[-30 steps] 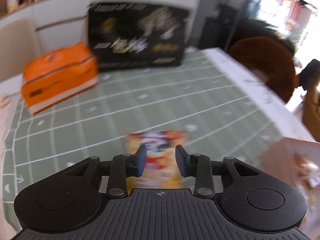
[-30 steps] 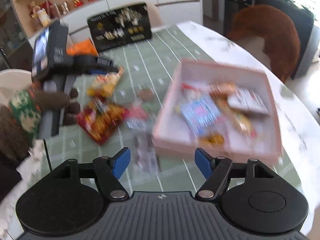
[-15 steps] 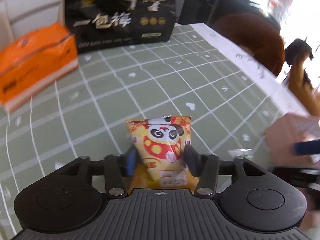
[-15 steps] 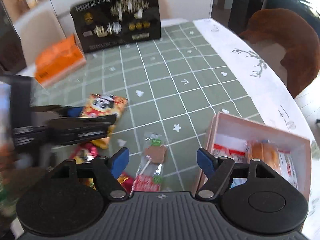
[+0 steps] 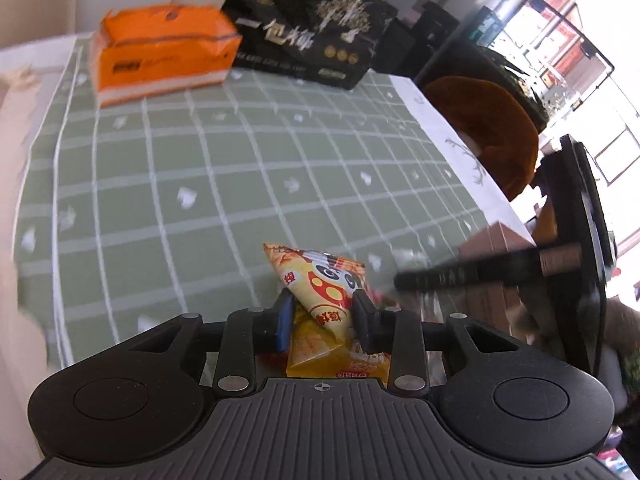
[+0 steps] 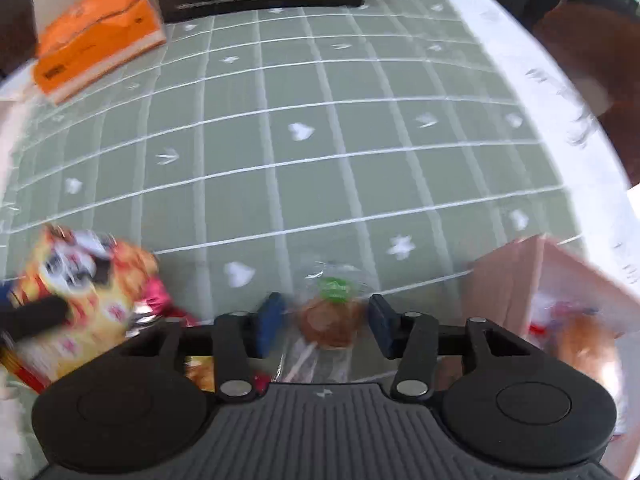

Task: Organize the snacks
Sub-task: 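Grasp the yellow panda snack bag with the left tool while the right tool grasps the hawthorn packet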

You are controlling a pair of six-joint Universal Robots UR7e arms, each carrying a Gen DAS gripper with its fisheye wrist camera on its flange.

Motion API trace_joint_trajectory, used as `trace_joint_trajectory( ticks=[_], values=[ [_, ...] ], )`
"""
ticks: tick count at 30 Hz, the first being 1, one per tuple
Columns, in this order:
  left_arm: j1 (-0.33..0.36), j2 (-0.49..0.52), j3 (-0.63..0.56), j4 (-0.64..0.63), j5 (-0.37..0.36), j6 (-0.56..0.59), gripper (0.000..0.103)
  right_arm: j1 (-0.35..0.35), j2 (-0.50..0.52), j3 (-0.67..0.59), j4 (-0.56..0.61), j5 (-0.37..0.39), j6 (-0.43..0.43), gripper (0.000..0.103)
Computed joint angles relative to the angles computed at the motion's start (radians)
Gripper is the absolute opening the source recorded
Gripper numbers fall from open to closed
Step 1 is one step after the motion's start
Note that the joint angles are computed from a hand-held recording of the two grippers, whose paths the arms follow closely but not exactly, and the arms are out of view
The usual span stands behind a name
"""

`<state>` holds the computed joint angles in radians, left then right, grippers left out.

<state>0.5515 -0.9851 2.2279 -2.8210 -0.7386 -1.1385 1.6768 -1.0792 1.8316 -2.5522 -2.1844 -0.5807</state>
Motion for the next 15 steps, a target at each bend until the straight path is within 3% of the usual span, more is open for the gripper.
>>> trace_joint_trajectory(
  ticks=[4,6,8,11,15],
  values=[
    [-0.051,0.007,0.043,0.001,-0.035,-0.078,0.036,-0.006,-0.008,-0.003,0.037,0.017,0.069,0.047],
    [-0.078,0.025,0.061,-0.019,-0.07,-0.097,0.036,-0.012,-0.023,-0.003,0.066,0.028,0.103,0.038],
    [-0.1,0.046,0.085,-0.061,-0.11,-0.118,0.036,-0.022,-0.057,0.002,0.128,0.062,0.129,0.037],
    [-0.132,0.079,0.108,-0.106,-0.143,-0.145,0.036,-0.033,-0.137,0.064,0.167,0.12,0.109,0.037],
    [-0.154,0.087,0.106,-0.101,-0.154,-0.149,0.036,-0.041,-0.255,0.16,0.172,0.134,0.073,0.037]
  ],
)
